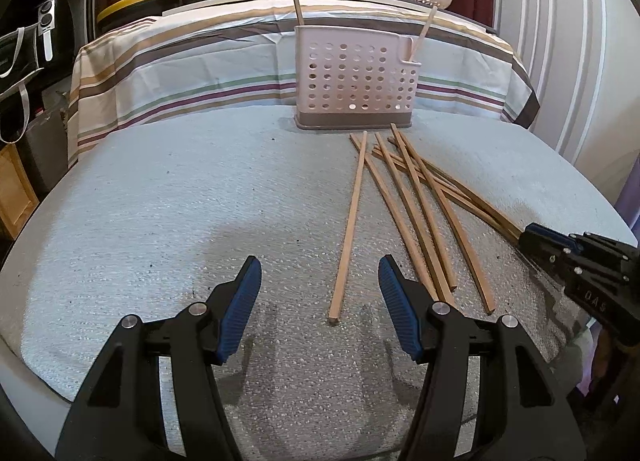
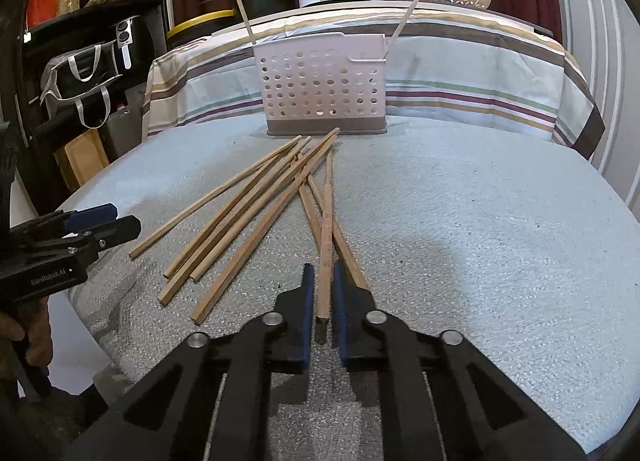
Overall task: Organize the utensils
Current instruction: 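Close right tool on a chopstick while left tool closes on another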
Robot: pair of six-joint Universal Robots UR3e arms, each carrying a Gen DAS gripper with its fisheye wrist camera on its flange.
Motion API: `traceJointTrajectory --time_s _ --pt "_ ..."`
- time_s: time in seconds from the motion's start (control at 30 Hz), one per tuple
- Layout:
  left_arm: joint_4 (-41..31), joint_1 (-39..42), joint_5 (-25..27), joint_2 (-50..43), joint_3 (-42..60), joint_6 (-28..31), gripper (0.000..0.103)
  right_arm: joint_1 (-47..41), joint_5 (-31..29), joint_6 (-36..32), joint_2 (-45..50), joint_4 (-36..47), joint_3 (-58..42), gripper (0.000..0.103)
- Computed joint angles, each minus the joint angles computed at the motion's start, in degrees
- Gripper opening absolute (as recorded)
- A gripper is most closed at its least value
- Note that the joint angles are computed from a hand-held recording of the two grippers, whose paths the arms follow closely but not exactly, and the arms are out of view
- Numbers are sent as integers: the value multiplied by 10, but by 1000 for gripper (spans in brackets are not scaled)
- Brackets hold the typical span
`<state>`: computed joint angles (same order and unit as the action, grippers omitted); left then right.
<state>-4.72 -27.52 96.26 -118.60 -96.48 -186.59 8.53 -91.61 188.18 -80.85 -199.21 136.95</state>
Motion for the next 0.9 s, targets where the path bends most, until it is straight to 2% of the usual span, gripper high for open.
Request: traceJointTrajectory --time_s 0.3,0.5,0.73,0.83,0.9 --pt "-2 -2 -7 -13 6 -1 59 -49 -2 -10 -48 -4 41 7" --pt "-13 2 -18 -25 13 -5 42 -116 39 -28 -71 -25 92 7" --pt "10 -5 -7 -41 17 8 29 -164 94 -36 -70 -62 131 7" --pt "23 -5 -7 -44 13 11 17 -184 121 -34 -64 -87 148 8" --pt "32 -5 -9 -45 9 14 16 -190 129 -36 -56 -106 155 10"
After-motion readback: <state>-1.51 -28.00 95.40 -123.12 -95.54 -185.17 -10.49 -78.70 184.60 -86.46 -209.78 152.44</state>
